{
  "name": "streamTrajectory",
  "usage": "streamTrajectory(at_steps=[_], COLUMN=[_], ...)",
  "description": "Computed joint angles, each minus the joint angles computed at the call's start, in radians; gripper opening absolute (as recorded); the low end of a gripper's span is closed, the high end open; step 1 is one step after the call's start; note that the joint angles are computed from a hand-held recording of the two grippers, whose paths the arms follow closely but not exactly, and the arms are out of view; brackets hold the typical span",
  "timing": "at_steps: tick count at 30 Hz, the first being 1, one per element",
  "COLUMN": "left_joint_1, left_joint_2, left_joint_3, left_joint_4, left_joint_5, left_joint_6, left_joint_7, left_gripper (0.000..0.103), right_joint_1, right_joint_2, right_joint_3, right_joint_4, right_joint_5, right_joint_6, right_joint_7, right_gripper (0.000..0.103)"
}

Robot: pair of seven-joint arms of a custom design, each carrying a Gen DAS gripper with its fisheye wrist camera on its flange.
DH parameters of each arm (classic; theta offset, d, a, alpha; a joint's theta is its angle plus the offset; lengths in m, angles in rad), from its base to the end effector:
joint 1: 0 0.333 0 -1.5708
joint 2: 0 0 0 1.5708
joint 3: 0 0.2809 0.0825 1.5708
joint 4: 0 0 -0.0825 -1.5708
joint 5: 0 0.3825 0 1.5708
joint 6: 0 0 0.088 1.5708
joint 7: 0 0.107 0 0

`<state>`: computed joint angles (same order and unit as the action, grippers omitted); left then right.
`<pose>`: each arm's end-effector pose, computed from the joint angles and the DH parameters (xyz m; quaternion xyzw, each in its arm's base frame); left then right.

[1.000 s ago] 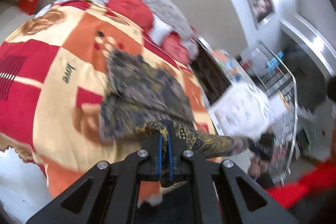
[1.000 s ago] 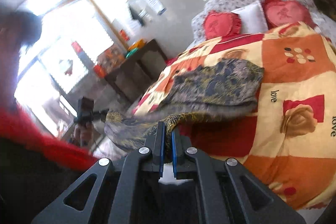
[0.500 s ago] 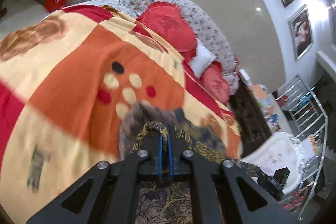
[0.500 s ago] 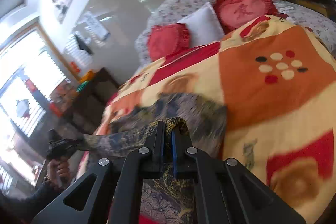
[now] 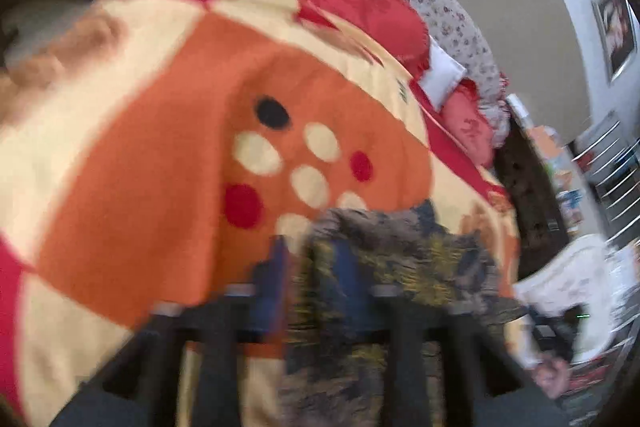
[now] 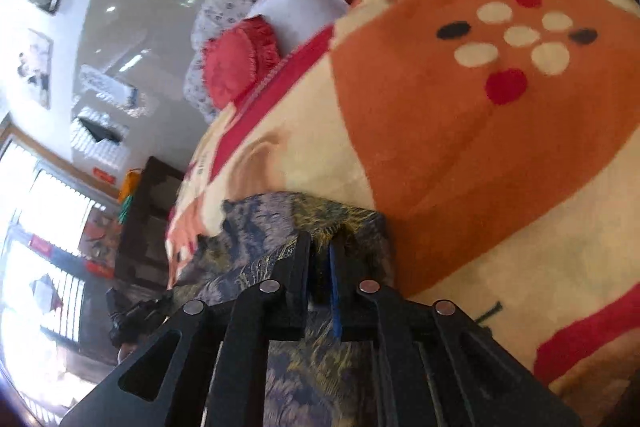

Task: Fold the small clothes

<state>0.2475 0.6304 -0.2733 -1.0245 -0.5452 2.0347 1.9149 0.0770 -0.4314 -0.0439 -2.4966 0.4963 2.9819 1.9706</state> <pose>0.7390 0.0186 0.5183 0.6083 -0.6959 0.3798 0.0373 0.4689 -0.0191 0.5103 -0.3250 0.8304 -0.1025 0.4408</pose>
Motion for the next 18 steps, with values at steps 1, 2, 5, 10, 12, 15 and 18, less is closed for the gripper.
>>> streamTrajectory(at_steps=[1,2,5,10,12,15,18], left_joint_1=[0.008,0.01,-0.002,-0.067,-0.124,-0.219,-0.261], left_joint_2=[-0.035,-0.064,-0.178,-0.39,-0.423,-0.401,-0.332], left_joint_3=[0.0,0.007,0.023,0.005,0.015,0.052,0.068], left_joint_4=[-0.053,-0.093,-0.248,-0.521,-0.581,-0.605,-0.518], left_joint_5=[-0.01,-0.008,0.004,-0.008,0.054,0.206,0.273], left_joint_6=[0.046,0.083,0.187,0.167,0.156,0.21,0.252], left_joint_7=[0.024,0.036,0.069,0.312,0.314,0.21,0.144], left_gripper=[0.063,0.063,0.053,0.008,0.006,0.006,0.006], right_joint_1=[-0.036,-0.058,-0.145,-0.183,-0.179,-0.159,-0.128], right_joint_2=[-0.024,-0.052,-0.114,-0.044,0.048,0.188,0.317], right_joint_3=[0.033,0.05,0.124,0.235,0.269,0.279,0.26], right_joint_4=[-0.016,-0.034,-0.056,0.078,0.183,0.307,0.418], right_joint_5=[-0.033,-0.058,-0.146,-0.378,-0.481,-0.543,-0.614], right_joint_6=[0.003,0.008,-0.028,-0.17,-0.264,-0.395,-0.534], right_joint_7=[0.023,0.033,0.109,0.103,0.105,0.15,0.165], right_gripper=[0.028,0.029,0.029,0.029,0.029,0.029,0.027])
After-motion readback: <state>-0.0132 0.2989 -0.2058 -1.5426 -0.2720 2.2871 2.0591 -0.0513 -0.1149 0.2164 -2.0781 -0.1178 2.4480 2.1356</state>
